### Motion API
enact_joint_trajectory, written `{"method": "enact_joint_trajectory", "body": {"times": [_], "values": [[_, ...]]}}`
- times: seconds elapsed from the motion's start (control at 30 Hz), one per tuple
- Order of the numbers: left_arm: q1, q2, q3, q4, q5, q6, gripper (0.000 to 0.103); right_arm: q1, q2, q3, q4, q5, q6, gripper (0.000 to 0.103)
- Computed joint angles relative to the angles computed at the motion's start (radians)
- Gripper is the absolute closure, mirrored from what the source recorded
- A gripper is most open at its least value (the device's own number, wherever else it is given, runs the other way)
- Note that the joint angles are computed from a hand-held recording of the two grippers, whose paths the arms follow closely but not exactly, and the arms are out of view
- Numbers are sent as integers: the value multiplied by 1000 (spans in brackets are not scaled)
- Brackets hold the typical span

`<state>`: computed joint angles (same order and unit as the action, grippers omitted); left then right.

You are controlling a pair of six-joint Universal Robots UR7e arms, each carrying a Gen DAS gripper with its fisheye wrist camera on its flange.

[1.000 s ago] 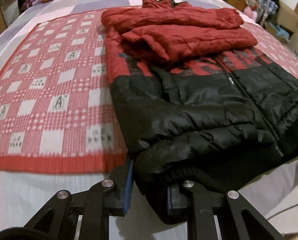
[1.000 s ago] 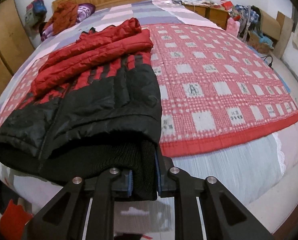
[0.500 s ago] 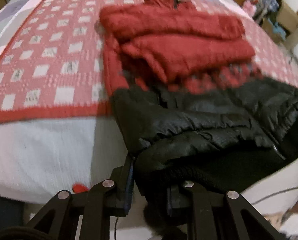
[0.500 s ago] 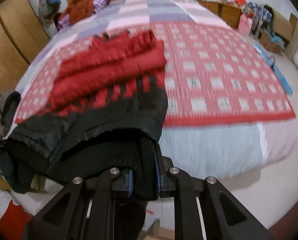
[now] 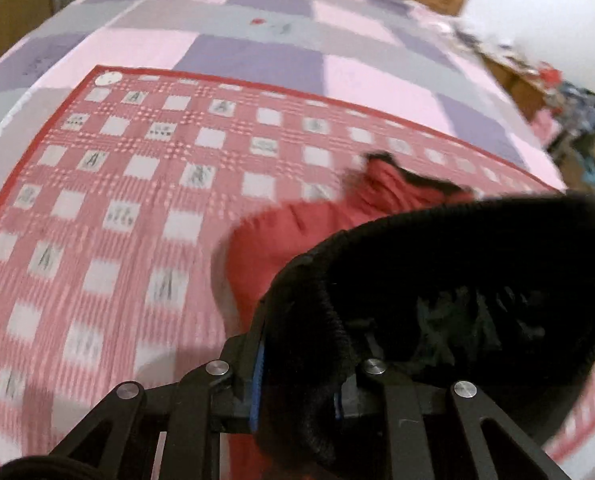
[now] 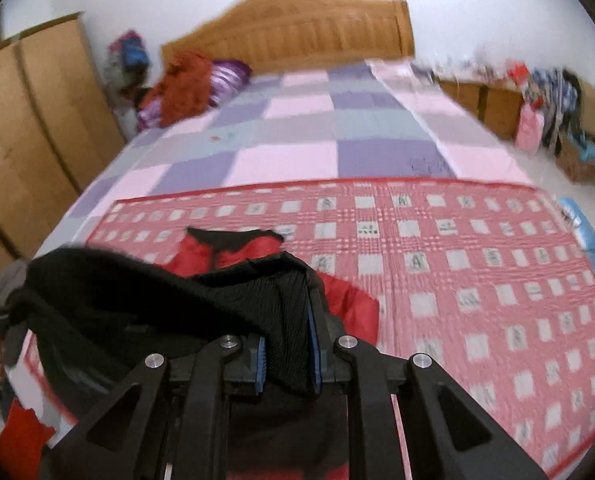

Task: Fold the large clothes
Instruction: 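Grasp the black hem with both tools and lift it toward the red collar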

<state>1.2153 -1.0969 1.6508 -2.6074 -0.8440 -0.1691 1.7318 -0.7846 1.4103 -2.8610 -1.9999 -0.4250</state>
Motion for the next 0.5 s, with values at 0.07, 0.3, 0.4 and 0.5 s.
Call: {"method": "enact_joint_trajectory", "body": {"times": [0.07,0.3,0.4,0.5], "values": [[36,123,-168,67,19,1,81,-22,114,-178,105,-37,44,86],[113,396,-522,304,134,-130,68,-85,392,-622,420,-119,177,84],[132,426,-541,288,158,-162,48,-98,451,-723,475,-122,153,81],[142,433,-548,267,166,-171,28,-105,499,-803,499,-120,139,77]]}}
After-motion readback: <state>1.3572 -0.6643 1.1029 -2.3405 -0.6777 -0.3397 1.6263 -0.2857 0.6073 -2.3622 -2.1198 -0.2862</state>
